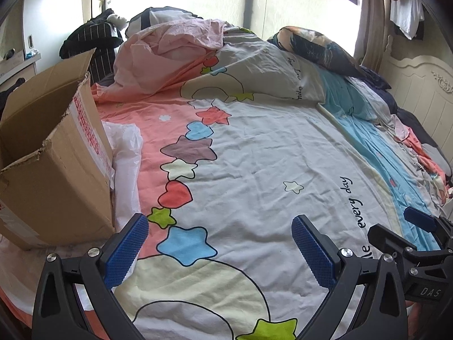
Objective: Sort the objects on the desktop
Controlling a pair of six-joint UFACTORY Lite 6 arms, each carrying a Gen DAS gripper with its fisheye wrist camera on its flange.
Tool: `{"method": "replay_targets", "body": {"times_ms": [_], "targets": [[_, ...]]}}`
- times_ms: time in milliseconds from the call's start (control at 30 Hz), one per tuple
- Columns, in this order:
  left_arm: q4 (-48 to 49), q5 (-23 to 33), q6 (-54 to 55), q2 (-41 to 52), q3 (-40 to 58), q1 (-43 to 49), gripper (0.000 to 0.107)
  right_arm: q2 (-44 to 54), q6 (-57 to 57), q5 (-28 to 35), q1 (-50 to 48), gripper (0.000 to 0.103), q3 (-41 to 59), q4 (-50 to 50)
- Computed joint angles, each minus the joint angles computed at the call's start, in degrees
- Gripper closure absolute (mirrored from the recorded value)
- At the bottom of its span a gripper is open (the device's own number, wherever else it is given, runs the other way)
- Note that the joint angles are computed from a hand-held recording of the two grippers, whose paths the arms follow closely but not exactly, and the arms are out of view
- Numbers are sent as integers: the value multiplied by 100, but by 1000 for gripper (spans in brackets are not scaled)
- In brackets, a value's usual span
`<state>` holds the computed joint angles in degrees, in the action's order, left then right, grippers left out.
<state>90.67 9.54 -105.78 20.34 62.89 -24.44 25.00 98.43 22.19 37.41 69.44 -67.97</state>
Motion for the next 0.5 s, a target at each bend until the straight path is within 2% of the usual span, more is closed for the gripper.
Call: {"method": "replay_targets", "body": {"times_ms": [67,333,500], "targets": [[182,-17,-183,-16,-65,-60,4,-67,384,130,53,0,-120,-342],[2706,436,-3031,3,-447,-519,4,-293,1444,544,157,0,-609,-1220],[2842,634,-3339,200,-386,-728,4,-491,1976,786,186,0,-971,-1618]]}}
